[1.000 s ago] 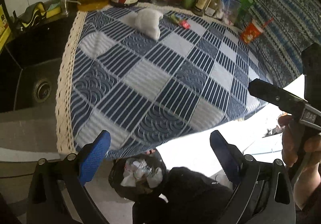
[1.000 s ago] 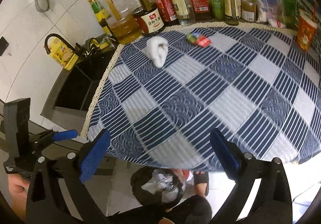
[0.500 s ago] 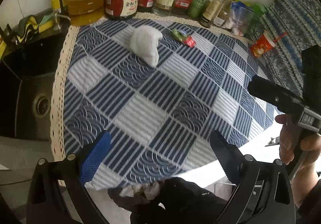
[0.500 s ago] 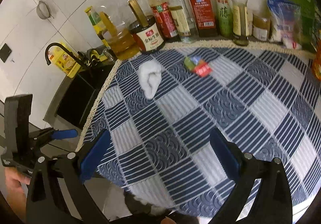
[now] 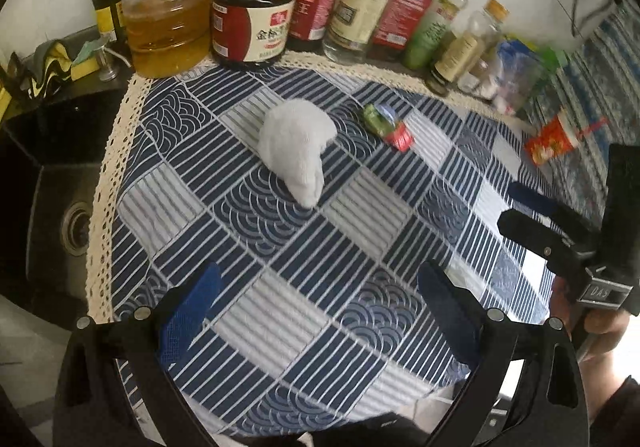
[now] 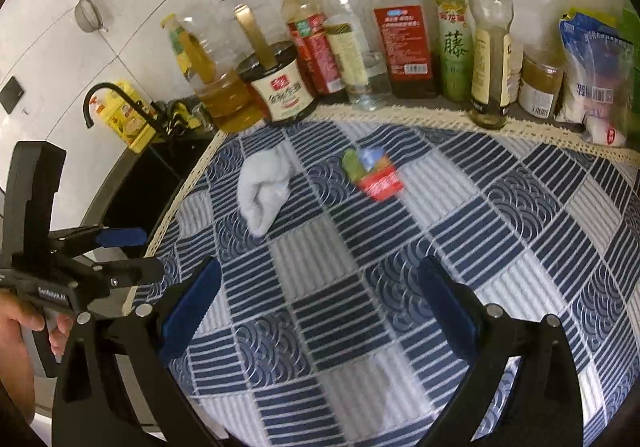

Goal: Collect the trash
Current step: 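Grasp the white tissue with the left gripper while the right gripper grasps the red-green packet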

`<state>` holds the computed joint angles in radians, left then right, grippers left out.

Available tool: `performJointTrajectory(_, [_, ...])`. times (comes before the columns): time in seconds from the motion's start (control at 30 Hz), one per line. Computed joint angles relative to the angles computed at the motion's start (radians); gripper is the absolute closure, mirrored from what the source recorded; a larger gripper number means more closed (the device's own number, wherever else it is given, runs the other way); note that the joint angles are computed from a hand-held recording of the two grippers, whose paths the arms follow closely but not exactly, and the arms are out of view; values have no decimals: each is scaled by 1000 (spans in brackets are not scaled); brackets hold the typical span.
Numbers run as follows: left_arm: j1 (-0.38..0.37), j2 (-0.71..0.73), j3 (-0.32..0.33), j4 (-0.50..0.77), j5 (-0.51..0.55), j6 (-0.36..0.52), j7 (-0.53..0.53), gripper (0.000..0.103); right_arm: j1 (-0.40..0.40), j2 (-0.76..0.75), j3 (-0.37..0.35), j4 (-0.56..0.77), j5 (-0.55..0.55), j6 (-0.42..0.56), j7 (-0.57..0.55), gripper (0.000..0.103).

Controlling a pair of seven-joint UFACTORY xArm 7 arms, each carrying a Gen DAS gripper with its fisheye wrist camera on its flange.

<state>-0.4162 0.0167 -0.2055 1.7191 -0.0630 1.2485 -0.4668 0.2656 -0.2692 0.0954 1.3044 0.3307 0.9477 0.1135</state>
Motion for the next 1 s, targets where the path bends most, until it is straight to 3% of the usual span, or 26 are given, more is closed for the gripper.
performJointTrajectory(0.37, [-38, 158, 12, 161, 75, 32, -32, 7, -33, 115, -43, 75, 80, -13, -168, 13])
performJointTrajectory(0.47, [-47, 202, 24, 196, 94, 34, -34, 7, -46, 147, -42, 100, 91, -5, -200, 19])
performJointTrajectory(0.73, [-57, 309, 49, 293, 112, 54, -21, 8, -74, 236, -27, 136, 128, -2, -255, 21])
performJointTrajectory(0.87, [-81, 382, 63, 377, 146, 93, 27, 8, -77, 268, -12, 152, 91, -12, -266, 21])
performJointTrajectory(1.0, [-81, 416, 76, 410, 134, 101, 33, 14, -79, 321, -2, 195, 76, 4, -281, 28])
